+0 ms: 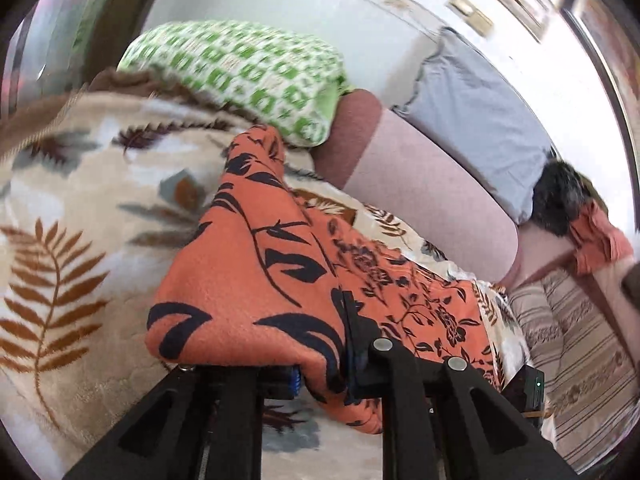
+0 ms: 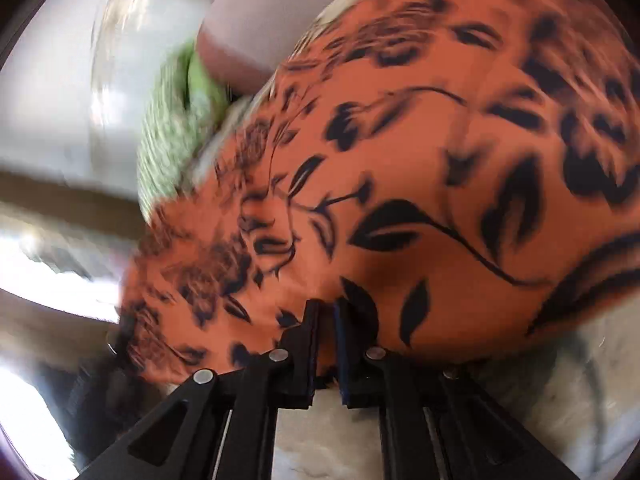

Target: Fold small clothes

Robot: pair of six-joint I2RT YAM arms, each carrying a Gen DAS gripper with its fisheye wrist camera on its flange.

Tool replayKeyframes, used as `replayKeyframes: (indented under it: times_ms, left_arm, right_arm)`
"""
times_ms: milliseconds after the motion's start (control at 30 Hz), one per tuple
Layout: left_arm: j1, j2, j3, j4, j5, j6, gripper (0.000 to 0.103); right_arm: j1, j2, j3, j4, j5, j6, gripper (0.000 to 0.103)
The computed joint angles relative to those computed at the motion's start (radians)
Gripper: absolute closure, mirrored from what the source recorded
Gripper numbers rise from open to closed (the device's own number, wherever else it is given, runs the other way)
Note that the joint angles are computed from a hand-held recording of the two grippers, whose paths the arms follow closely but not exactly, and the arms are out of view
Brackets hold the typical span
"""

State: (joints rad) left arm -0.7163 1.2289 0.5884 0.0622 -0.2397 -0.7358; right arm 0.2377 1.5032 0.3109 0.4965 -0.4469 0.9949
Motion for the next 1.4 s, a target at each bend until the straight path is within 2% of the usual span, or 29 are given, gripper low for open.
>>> replayKeyframes:
  times_ms: [100,200,267,367,467,533,600,700,767,833,900,933,1000,1033,1100,1133,1267,1400]
  left_arm:
    - [-0.082,0.020,0.101,-0.081,-0.078,0.038,0.087]
    - [-0.177,0.084,0.249,-0.179,-0.157,0.084,0.087]
    - [-0.233,0.147,0.351,-0.225,-0.185,0.108,0.087]
    - [-0.316,0.299,0.539,-0.309,-0.237,0.148,0.087]
    - [-0.367,0.443,0.685,-0.346,-0.243,0.172,0.087]
    - [-0.401,0.573,0.796,-0.364,-0.234,0.190,0.087]
    - [-0.425,0.720,0.923,-0.399,-0.207,0.200,0.087]
    - [-0.450,0.955,1.139,-0.505,-0.147,0.204,0.085]
    - [-0.477,1.072,1.263,-0.597,-0.178,0.231,0.082]
    - [-0.495,1.047,1.212,-0.536,-0.203,0.268,0.070]
    - [-0.486,0.989,1.143,-0.478,-0.137,0.269,0.045]
    - [-0.477,0.951,1.103,-0.453,-0.087,0.260,0.044]
    - [-0.475,0.856,1.002,-0.388,-0.055,0.259,0.043]
    - [-0.481,0.826,0.978,-0.373,-0.063,0.266,0.041]
    - [-0.492,0.738,0.893,-0.339,-0.129,0.283,0.031]
    - [-0.487,0.706,0.864,-0.336,-0.163,0.287,0.029]
    - [-0.444,0.616,0.779,-0.425,-0.266,0.230,0.029]
    - [-0.382,0.571,0.684,-0.466,-0.281,0.142,0.029]
  right_arm:
    - [-0.102,-0.016,-0.010,-0.049,-0.156,0.021,0.093]
    - [-0.187,-0.081,-0.061,-0.057,-0.196,0.028,0.092]
    - [-0.269,-0.169,-0.088,-0.115,-0.227,0.002,0.090]
    - [-0.448,-0.367,-0.091,-0.330,-0.280,-0.118,0.090]
    - [-0.707,-0.472,-0.071,-0.518,-0.407,-0.263,0.090]
    - [-0.943,-0.450,-0.020,-0.671,-0.515,-0.439,0.090]
    - [-1.126,-0.392,0.029,-0.771,-0.554,-0.568,0.090]
    - [-1.267,-0.248,0.112,-0.834,-0.610,-0.688,0.090]
    - [-1.307,-0.201,0.136,-0.843,-0.604,-0.716,0.090]
    - [-1.337,-0.168,0.161,-0.872,-0.595,-0.758,0.090]
    - [-1.337,-0.158,0.175,-0.903,-0.598,-0.787,0.090]
    - [-1.328,-0.162,0.179,-0.917,-0.603,-0.795,0.090]
    - [-1.313,-0.170,0.184,-0.923,-0.612,-0.795,0.090]
    - [-1.322,-0.177,0.180,-0.933,-0.621,-0.810,0.090]
    - [-1.299,-0.230,0.166,-0.904,-0.621,-0.762,0.090]
    - [-1.268,-0.250,0.150,-0.847,-0.617,-0.705,0.090]
    - [-1.211,-0.360,0.125,-0.829,-0.672,-0.692,0.090]
    - [-1.033,-0.540,0.045,-0.644,-0.691,-0.518,0.090]
